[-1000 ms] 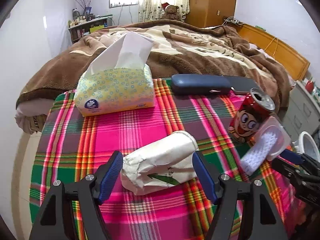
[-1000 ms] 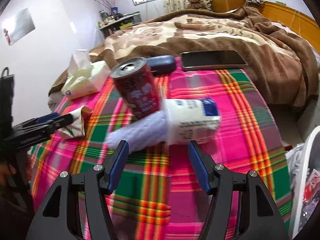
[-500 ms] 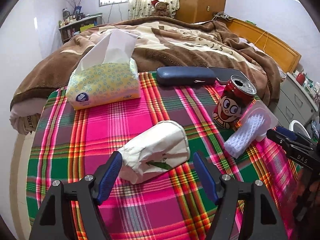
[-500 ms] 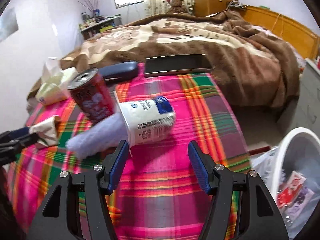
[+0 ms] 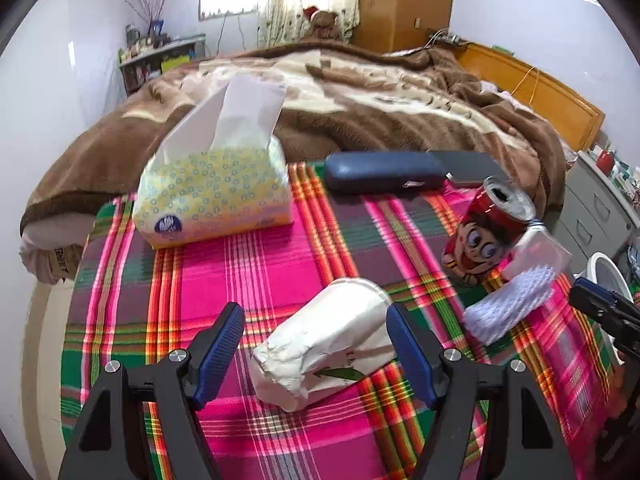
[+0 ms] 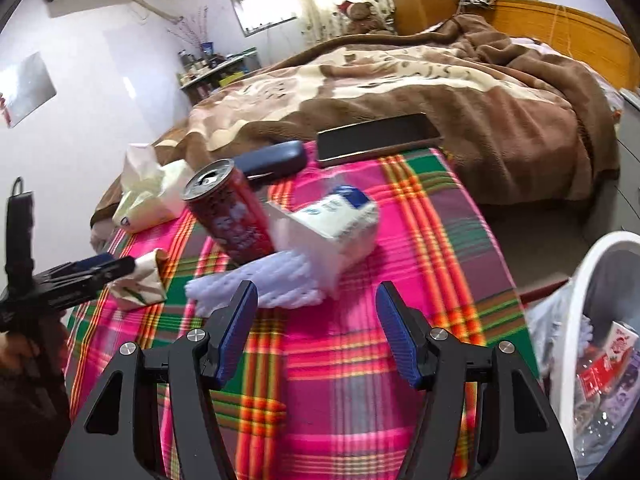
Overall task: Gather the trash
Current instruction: 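Reach left tool to the white tissue packet while right tool approaches the foam sleeve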
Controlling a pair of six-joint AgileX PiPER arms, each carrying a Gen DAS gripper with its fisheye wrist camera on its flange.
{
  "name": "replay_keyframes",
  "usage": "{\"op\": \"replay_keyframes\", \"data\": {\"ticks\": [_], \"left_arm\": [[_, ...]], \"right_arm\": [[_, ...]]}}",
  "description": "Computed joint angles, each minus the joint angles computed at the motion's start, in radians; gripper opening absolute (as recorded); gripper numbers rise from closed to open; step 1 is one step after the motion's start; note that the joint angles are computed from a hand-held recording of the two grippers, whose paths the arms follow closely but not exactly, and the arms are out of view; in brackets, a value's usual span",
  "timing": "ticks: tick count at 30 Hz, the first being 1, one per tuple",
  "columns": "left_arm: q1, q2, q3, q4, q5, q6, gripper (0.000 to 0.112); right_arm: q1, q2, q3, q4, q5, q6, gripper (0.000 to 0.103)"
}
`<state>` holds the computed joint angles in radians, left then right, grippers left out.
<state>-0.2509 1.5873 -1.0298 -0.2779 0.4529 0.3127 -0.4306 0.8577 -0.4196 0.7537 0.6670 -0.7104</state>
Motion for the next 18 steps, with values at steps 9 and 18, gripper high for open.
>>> {"op": "replay_keyframes", "data": {"ticks": [9, 18], "left_arm": [[0.005, 0.039, 0.027, -0.093, 0.038, 0.123, 0.073], [-0.003, -0.032, 0.111, -0.266, 0.086, 0.327, 0.073]], "right_arm": [[0.361, 0.047, 0.005, -0.253, -0.235, 0.315, 0.063], [0.342, 0.114, -0.026, -0.322, -0.223, 0.436, 0.063]]}}
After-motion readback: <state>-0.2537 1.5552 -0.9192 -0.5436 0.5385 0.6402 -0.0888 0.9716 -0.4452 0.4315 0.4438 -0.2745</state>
